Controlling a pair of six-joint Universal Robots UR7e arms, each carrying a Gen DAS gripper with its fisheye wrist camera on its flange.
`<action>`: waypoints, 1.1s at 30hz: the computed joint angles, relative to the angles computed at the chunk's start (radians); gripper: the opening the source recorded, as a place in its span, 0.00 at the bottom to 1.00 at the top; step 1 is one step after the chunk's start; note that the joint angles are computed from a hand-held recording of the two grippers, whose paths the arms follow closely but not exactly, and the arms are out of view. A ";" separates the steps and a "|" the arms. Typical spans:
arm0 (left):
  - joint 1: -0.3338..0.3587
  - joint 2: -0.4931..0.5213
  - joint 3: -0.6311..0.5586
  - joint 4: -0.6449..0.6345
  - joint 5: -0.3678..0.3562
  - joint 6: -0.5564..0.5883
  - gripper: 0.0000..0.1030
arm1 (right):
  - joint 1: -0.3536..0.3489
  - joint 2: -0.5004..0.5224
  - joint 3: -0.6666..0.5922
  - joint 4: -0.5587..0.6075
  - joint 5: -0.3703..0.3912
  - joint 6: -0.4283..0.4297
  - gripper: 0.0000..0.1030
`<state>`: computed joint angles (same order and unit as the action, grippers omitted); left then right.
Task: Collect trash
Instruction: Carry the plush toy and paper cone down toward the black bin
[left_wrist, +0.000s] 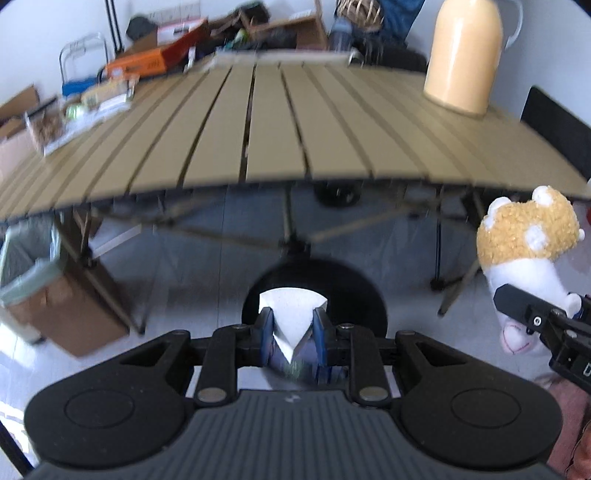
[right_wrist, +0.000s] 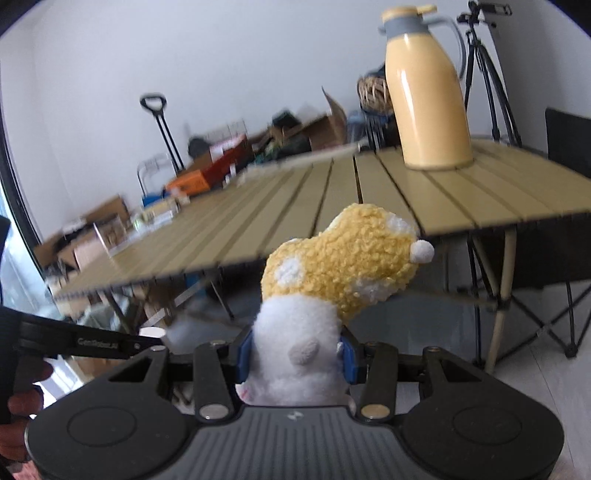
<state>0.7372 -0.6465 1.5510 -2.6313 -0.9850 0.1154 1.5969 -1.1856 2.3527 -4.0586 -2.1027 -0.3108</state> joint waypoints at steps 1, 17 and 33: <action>0.006 -0.004 0.010 0.014 0.003 -0.014 0.22 | -0.003 0.003 0.007 0.010 -0.009 0.008 0.43; 0.079 0.039 0.018 0.179 0.052 -0.126 0.22 | -0.103 0.017 0.007 0.206 -0.085 0.136 0.43; 0.135 0.147 -0.116 0.282 0.053 -0.143 0.22 | -0.143 0.073 -0.071 0.366 -0.135 0.178 0.43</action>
<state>0.8720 -0.4999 1.4353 -2.3494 -0.9318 -0.0278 1.4536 -1.1128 2.2821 -3.6926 -2.2372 -0.1329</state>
